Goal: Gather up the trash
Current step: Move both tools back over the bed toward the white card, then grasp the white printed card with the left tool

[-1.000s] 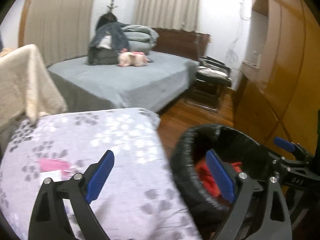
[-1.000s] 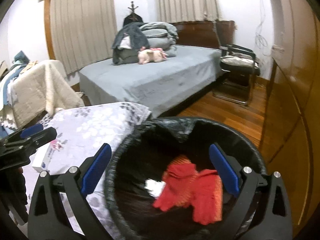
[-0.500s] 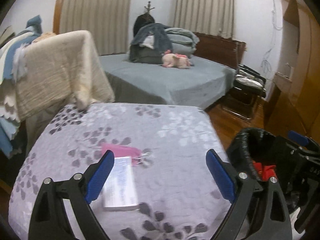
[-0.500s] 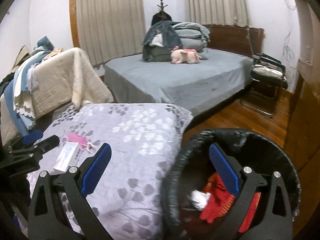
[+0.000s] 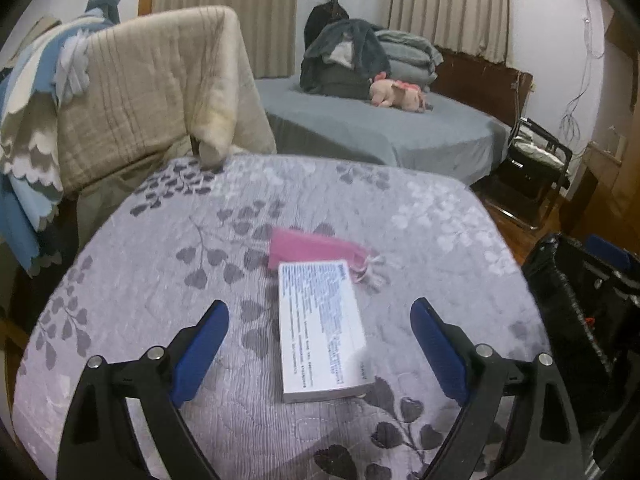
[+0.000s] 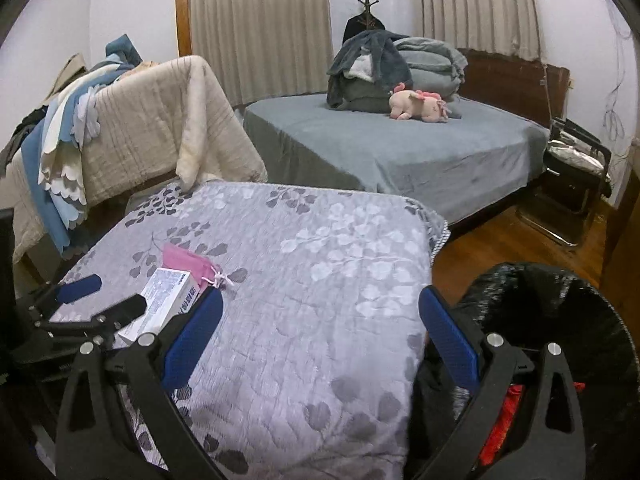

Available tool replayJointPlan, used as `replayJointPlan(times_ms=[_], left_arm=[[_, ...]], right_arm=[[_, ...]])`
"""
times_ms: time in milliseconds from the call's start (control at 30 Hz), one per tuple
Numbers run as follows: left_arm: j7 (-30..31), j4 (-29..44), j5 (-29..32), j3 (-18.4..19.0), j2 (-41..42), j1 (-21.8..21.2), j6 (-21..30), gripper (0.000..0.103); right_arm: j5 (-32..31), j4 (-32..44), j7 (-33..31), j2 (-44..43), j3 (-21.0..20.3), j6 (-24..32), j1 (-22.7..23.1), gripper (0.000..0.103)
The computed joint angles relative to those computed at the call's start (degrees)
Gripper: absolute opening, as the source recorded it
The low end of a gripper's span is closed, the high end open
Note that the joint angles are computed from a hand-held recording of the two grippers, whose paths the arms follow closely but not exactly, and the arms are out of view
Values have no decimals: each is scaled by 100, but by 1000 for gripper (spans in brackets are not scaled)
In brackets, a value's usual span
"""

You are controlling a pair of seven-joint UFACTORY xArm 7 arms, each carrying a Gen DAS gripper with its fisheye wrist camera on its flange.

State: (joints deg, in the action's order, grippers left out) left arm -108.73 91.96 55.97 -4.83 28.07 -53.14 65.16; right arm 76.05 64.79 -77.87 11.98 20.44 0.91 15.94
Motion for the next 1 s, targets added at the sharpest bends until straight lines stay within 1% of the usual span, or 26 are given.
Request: replayJointPlan(times_ms=[67,133,300,433,467,500,600,667,800,1000], left_arm=[[0,-39,-45,3,38,52,-88,87],[4,-95,-121,10,68,132,-232,85],[90,-100,-287,59,194,260,-540,82],[111,-175,-430,105,244,349,-870,72],[109,-209,-457,115,235,365,-968,65],[116,-226,-481,125,235,374,-1038,61],[36,-312,-470,174,182,334,-1114,59],[-74,-384,-447,185,119,306,-1115,56],[-304,-596,-314,138,-106,250,-1037,56],[-648,-988,-143,-33,-533,296,-675,56]], right_arm=[[-239,83,168,153,-24,-50,75,96],[-444,125,334,251,32,-77,33,96],[-1317,279,1144,543,-13,-118,80,96],[-1843,348,1604,682,28,-124,30,96],[-1952,357,1695,706,58,-124,1,96],[-2036,358,1755,727,111,-142,-46,96],[-2352,358,2016,771,174,-161,-99,96],[-2544,369,2190,806,217,-172,-126,96],[-2897,380,2465,864,351,-198,-188,96],[-3471,515,2934,1035,445,-197,-128,96]])
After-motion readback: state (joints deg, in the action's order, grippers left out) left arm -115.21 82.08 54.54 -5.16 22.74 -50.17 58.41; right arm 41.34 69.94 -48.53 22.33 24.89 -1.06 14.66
